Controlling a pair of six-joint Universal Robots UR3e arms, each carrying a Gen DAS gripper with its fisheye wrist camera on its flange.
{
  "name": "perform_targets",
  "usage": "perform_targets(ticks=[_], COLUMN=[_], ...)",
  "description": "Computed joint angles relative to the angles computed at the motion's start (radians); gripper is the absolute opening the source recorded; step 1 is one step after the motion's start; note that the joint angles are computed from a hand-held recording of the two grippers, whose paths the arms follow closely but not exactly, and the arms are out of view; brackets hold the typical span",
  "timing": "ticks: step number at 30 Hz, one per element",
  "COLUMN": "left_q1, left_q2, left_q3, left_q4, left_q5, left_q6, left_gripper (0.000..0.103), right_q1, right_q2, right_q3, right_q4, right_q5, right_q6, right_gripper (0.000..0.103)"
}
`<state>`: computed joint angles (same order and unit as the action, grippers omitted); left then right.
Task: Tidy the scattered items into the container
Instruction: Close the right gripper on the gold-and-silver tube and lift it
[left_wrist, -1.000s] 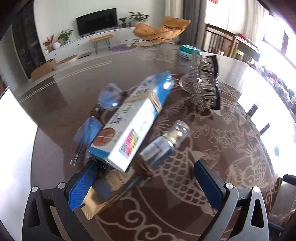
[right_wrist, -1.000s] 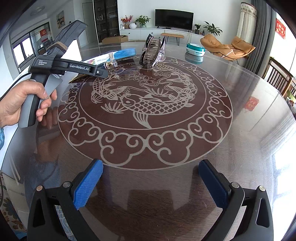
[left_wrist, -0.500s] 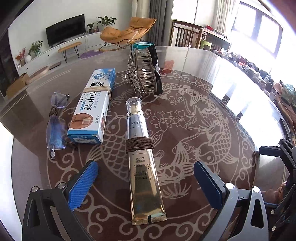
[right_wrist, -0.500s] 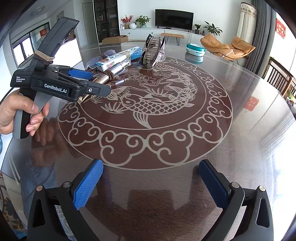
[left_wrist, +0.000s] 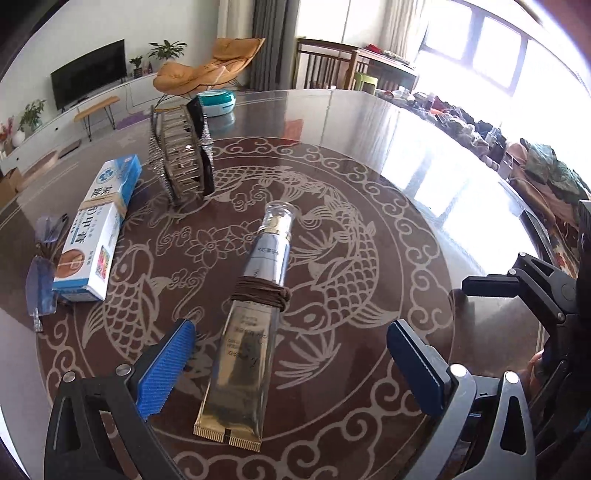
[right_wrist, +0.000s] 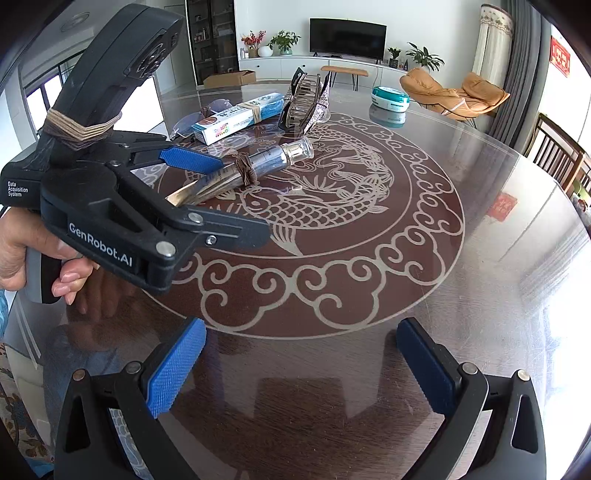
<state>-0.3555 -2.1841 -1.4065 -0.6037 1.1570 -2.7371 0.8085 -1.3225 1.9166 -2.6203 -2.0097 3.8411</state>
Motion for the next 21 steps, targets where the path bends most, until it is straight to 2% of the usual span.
perform_targets(ticks=[2,4,6,10,17,19,21], left_q1=[0.039,0.067,0.087,0.129,0.209,0.215,0.249], left_q2=[0.037,0.092,0.143,0.23,0.364,0.386,0.407], left_q3=[-0.08,-0.187,-0.284,-0.456,-0.708,-0.747,-0.78], left_q4=[0.068,0.142,0.198,0.291,0.418,0.443,0.464], left_q5=[0.028,0.104,0.19,0.276,0.3,0.314,0.281], left_q6=[-0.068,-0.116,-0.147,-0.199,-0.238,-0.271,-0.283], left_gripper=[0.103,0.103,0.103,0.103,0.103,0.103,0.103], right_q1=[0.0,0.0,0.0,0.001,0.003,0.011,0.003], right_q2=[-0.001,0.001,-0.001,0.003,0.002,0.007,0.027], right_q3=[0.001,-0.001,0.001,-0.003,-0.004,-0.015,-0.025], right_q4=[0.0,0.0,0.0,0.001,0.005,0.012,-0.057], right_q5=[0.0,0.0,0.0,0.0,-0.002,-0.014,0.013], right_q6=[0.0,0.0,0.0,0.002,0.013,0.092,0.149], right_gripper=[0.103,0.103,0.103,0.103,0.103,0.103,0.103])
